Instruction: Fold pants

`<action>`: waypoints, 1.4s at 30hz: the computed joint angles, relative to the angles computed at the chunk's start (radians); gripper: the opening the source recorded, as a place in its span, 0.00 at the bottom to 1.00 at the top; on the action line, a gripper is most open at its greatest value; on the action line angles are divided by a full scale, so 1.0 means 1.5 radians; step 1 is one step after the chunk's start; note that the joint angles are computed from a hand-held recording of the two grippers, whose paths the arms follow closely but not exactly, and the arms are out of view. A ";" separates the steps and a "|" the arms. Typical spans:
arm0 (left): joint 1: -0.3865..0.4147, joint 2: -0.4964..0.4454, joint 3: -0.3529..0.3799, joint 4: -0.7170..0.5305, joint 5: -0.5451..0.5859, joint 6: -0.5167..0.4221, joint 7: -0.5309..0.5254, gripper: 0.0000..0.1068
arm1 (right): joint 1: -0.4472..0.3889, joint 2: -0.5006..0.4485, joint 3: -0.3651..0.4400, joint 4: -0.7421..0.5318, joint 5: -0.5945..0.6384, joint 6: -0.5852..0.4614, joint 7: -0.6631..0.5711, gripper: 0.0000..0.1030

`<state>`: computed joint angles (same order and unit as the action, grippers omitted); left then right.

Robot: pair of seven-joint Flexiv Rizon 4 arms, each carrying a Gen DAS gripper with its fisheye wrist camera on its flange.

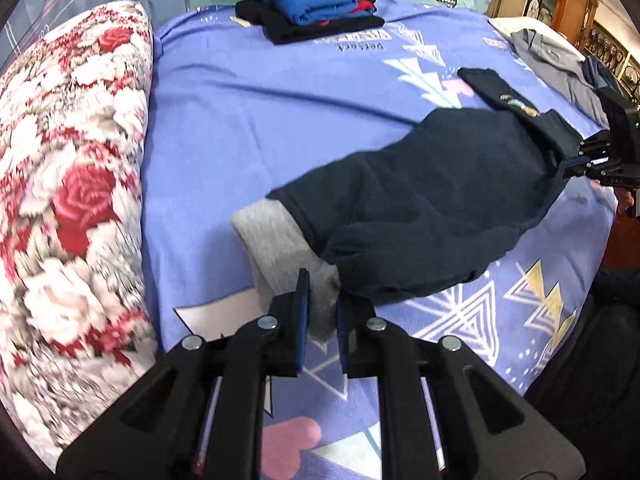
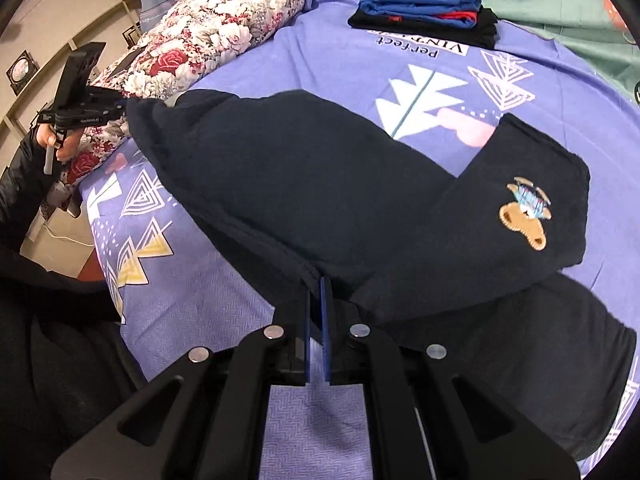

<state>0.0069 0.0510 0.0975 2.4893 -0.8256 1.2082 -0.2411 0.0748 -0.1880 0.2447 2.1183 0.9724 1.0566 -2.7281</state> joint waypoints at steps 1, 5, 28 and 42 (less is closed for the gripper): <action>0.000 -0.006 -0.001 0.005 0.003 0.013 -0.002 0.12 | 0.001 -0.002 0.000 0.000 -0.002 0.001 0.002 0.04; 0.012 -0.031 -0.001 0.004 0.033 0.034 -0.048 0.35 | 0.015 -0.026 0.002 0.005 -0.034 0.026 0.025 0.08; 0.118 0.014 0.054 -0.059 0.201 -0.240 -0.391 0.85 | -0.021 0.013 -0.031 -0.047 0.089 -0.067 -0.081 0.37; 0.093 -0.079 0.005 -0.130 0.165 -0.269 -0.469 0.54 | -0.025 0.002 -0.028 -0.062 0.110 -0.064 -0.097 0.37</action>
<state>0.1466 -0.0676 0.1046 2.2945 -0.5789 0.8048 -0.9451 0.0375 -0.1843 0.2034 2.0256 1.1367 0.9603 -2.8729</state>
